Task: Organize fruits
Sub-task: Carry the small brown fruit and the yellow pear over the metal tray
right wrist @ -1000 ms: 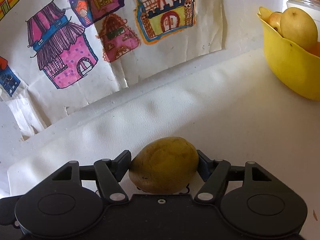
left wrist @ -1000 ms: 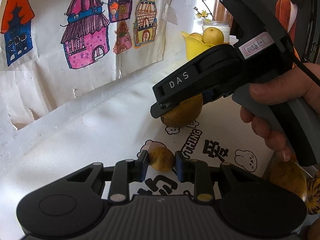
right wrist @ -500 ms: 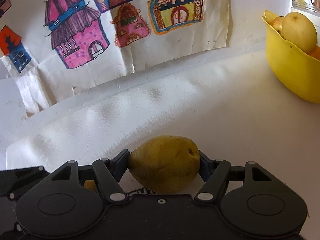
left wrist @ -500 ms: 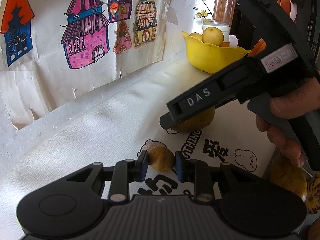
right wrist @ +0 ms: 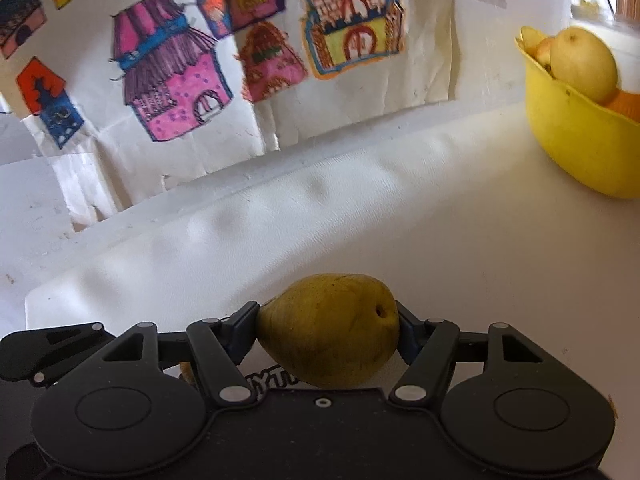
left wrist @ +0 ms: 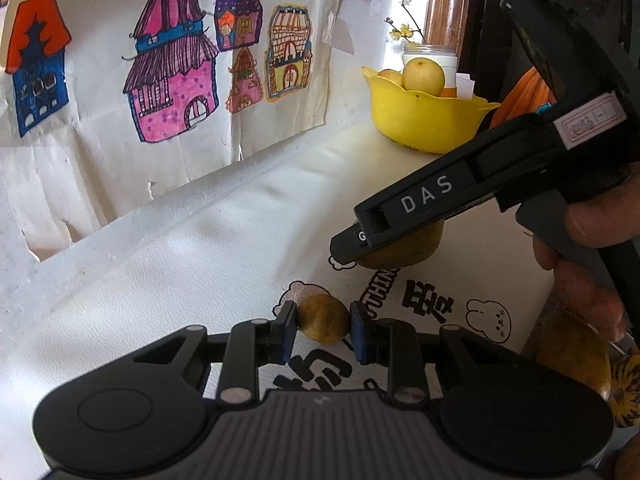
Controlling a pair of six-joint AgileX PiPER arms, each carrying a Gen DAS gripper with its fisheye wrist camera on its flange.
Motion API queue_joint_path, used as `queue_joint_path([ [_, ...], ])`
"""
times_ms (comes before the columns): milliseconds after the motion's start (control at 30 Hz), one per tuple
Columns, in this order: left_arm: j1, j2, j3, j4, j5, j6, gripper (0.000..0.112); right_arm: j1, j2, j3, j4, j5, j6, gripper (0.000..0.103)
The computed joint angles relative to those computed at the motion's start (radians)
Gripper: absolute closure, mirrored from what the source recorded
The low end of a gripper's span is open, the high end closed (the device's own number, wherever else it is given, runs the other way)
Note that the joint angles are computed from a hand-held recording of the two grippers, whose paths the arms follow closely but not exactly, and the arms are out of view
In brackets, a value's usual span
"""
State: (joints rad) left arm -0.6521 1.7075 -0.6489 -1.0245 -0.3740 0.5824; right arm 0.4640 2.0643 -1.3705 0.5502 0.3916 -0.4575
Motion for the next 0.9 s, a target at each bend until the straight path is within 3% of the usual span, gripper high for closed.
queue_joint_path([
  [200, -0.027, -0.052, 0.021, -0.116, -0.018, 0.106, 0.083, 0.007, -0.085, 0.081, 0.044, -0.039, -0.043, 0.034],
  [433, -0.089, -0.175, 0.067, -0.322, -0.063, 0.267, 0.083, 0.018, -0.290, 0.256, 0.068, -0.082, -0.045, 0.034],
  [600, -0.178, -0.275, 0.094, -0.483, -0.124, 0.390, 0.083, 0.043, -0.450, 0.352, -0.062, -0.087, 0.100, 0.034],
  [900, -0.400, -0.447, 0.108, -0.713, -0.324, 0.562, 0.083, 0.131, -0.707, 0.458, -0.449, -0.038, 0.527, 0.034],
])
